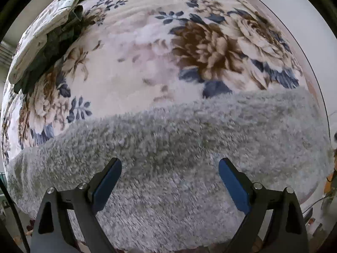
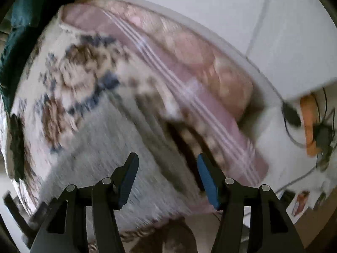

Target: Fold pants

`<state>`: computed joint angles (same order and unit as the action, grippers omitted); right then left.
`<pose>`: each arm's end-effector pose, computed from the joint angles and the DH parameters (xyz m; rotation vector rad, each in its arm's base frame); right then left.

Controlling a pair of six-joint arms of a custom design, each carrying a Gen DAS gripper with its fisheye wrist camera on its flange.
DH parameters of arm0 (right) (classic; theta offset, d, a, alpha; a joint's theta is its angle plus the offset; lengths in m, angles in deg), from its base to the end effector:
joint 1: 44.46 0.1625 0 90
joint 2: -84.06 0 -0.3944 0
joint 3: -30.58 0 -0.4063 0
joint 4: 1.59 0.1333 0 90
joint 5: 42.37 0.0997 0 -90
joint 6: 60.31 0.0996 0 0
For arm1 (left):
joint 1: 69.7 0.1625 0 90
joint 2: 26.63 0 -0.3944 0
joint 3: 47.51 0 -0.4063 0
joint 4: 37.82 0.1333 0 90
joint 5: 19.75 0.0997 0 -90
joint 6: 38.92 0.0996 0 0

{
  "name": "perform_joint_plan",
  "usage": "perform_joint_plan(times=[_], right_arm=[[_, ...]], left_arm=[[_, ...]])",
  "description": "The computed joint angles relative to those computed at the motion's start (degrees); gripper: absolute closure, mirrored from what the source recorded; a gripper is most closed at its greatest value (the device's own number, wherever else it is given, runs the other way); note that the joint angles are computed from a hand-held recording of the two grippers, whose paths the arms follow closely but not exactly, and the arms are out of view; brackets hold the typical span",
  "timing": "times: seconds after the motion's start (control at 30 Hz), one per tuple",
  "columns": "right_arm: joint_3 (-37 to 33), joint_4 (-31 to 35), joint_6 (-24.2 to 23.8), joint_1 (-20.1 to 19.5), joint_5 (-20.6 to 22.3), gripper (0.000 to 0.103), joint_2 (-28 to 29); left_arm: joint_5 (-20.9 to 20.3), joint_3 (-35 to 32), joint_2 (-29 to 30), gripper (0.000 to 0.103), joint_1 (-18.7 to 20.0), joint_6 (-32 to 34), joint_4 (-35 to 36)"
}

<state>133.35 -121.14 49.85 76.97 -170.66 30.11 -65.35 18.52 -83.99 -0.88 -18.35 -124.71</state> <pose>0.3572 -0.4473 0.0689 -1.4885 -2.0493 0.6877 -0.0627 -0.7237 0.3434 0.9321 2.1659 0.2379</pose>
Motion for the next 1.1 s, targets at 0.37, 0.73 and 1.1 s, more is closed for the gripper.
perform_joint_plan(times=[0.37, 0.73, 1.1], right_arm=[[-7.7, 13.6, 12.5, 8.2, -2.3, 0.099, 6.0], [-4.3, 0.9, -1.5, 3.2, -5.5, 0.055, 2.6], [-15.8, 4.2, -24.1, -7.4, -4.3, 0.095, 11.3]], left_arm=[[0.0, 3.1, -2.5, 0.009, -0.4, 2.1, 0.3], [1.5, 4.2, -3.0, 0.009, -1.0, 4.9, -4.6], [8.9, 7.3, -1.5, 0.009, -0.6, 10.0, -18.7]])
